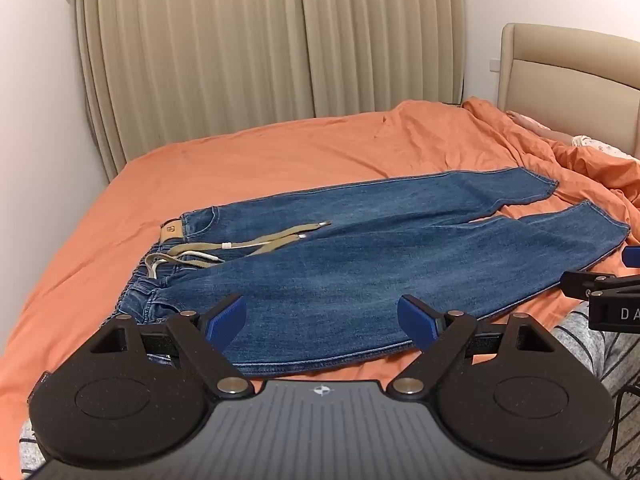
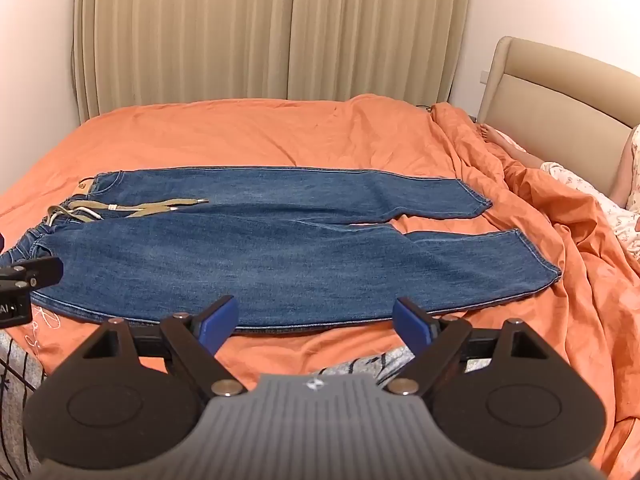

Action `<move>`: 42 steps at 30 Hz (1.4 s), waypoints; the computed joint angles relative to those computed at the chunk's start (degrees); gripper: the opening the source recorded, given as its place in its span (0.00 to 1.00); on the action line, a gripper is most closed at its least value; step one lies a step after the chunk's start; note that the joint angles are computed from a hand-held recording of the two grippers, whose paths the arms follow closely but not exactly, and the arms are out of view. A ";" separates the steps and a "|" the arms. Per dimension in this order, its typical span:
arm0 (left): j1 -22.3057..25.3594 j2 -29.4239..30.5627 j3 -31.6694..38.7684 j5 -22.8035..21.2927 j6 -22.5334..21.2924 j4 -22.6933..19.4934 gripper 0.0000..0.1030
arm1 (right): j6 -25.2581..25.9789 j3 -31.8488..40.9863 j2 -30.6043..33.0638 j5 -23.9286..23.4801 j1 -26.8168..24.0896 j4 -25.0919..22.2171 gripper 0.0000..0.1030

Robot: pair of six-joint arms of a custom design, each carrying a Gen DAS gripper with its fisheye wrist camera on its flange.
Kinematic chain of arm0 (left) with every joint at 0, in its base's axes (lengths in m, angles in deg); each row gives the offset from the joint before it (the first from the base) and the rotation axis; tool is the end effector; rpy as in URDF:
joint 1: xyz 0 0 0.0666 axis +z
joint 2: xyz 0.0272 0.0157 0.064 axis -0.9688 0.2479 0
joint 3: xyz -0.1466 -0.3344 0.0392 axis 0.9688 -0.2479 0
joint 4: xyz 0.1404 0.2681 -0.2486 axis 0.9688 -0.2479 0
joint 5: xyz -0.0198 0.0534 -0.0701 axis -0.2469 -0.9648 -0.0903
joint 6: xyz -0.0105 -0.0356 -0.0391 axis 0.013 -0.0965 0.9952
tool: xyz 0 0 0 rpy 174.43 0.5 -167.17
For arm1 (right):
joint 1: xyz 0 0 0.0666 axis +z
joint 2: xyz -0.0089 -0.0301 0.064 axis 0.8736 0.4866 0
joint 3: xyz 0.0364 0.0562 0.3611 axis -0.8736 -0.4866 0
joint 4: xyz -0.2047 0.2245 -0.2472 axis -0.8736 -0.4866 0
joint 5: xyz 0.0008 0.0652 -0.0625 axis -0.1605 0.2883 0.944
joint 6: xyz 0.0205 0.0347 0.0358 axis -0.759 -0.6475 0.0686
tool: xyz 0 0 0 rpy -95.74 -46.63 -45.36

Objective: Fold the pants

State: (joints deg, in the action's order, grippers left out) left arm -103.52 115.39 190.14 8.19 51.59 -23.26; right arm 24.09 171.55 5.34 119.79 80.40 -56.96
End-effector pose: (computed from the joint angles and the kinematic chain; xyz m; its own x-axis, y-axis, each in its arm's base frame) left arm 0.5466 -0.2938 0.5978 -0.3699 0.4160 -0.8307 0.6279 0.7710 0.1065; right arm 0.4161 0.1219 0.5839 -0.4936 0.3123 -0.8117 0.5661 0.8239 -0.0273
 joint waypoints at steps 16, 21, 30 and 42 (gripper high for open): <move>-0.45 -0.72 -1.26 -0.28 0.78 -0.87 0.97 | -0.87 -0.13 0.29 -0.73 0.68 0.50 0.79; -0.57 -1.26 -2.13 -0.34 1.04 -0.31 0.97 | -0.80 0.50 0.21 -1.28 0.36 -0.23 0.79; -0.67 -1.80 -2.65 -0.26 1.48 -0.30 0.97 | -0.23 0.83 0.37 -1.48 0.33 -0.27 0.79; -0.75 -1.42 -1.29 -0.52 1.51 -1.29 0.97 | 0.17 0.37 0.01 -1.61 0.29 -0.09 0.79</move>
State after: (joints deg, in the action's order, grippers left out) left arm -104.26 113.97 188.85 7.68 53.10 -24.55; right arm 24.25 171.92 5.34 118.18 80.69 -57.05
